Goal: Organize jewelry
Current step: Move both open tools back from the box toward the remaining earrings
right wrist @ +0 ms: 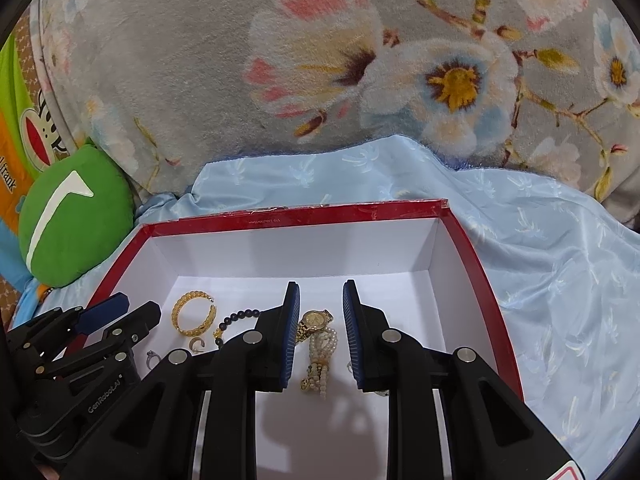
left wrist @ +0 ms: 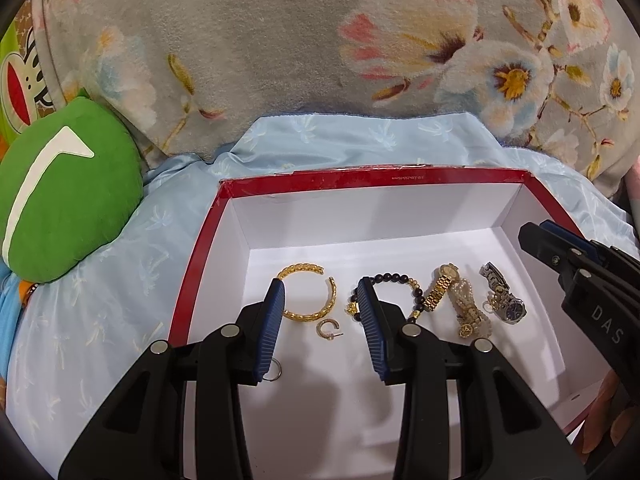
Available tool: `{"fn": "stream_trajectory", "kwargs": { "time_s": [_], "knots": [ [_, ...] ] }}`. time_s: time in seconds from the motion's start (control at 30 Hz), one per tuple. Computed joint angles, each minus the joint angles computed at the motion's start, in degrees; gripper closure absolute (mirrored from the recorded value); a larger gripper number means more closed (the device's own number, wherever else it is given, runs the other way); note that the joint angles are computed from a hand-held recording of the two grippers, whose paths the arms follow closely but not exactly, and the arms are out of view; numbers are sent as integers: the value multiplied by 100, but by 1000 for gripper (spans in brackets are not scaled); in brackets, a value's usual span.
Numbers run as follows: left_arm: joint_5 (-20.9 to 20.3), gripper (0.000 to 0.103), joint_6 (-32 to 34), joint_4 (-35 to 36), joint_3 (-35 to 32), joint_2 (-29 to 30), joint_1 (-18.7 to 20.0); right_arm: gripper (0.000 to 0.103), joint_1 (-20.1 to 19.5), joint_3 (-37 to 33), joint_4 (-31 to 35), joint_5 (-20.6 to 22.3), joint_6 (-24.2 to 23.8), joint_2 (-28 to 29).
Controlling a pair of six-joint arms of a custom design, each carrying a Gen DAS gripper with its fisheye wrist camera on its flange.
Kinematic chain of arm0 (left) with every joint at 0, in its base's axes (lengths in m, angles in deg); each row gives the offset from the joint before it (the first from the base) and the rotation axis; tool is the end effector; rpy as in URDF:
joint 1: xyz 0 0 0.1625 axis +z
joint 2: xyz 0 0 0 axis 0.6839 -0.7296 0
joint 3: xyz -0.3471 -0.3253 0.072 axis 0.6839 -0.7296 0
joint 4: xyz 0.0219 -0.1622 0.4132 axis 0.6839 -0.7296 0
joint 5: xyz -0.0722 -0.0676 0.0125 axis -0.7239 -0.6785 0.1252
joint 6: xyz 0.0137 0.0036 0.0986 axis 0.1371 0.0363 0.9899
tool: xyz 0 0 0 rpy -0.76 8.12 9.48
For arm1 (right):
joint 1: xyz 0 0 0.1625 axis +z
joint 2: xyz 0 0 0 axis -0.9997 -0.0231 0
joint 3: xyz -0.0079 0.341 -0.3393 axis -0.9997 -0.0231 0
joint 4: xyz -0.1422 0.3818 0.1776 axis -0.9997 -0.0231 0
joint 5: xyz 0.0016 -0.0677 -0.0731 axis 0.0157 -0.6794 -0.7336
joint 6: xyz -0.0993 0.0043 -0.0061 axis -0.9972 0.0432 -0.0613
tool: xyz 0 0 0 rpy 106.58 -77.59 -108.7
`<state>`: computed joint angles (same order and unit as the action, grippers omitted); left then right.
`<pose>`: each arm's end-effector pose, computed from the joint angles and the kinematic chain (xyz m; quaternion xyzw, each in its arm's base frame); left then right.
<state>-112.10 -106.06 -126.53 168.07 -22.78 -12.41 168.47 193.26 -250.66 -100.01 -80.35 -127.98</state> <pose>-0.4507 -0.5272 -0.0434 0.1256 0.8359 -0.3788 0.3769 0.0310 -0.5331 0.3835 0.2497 -0.8605 0.3746 0.2383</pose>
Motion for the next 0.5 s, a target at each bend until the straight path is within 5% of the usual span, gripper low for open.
{"fn": "stream_trajectory", "kwargs": {
  "time_s": [0.07,0.13,0.3,0.5],
  "knots": [
    [-54,65,-139,155,20,-42,-18,72,-50,164,-173,91,-66,-126],
    [-21,48,-636,694,78,-131,-89,69,-164,410,-165,265,-171,-388],
    [11,47,-1442,1205,679,-501,-595,69,-732,1176,340,856,-613,-1601],
    [-560,42,-2514,1906,1372,-919,-1351,69,-2442,1952,2238,2199,-1512,-3928]
  ]
}}
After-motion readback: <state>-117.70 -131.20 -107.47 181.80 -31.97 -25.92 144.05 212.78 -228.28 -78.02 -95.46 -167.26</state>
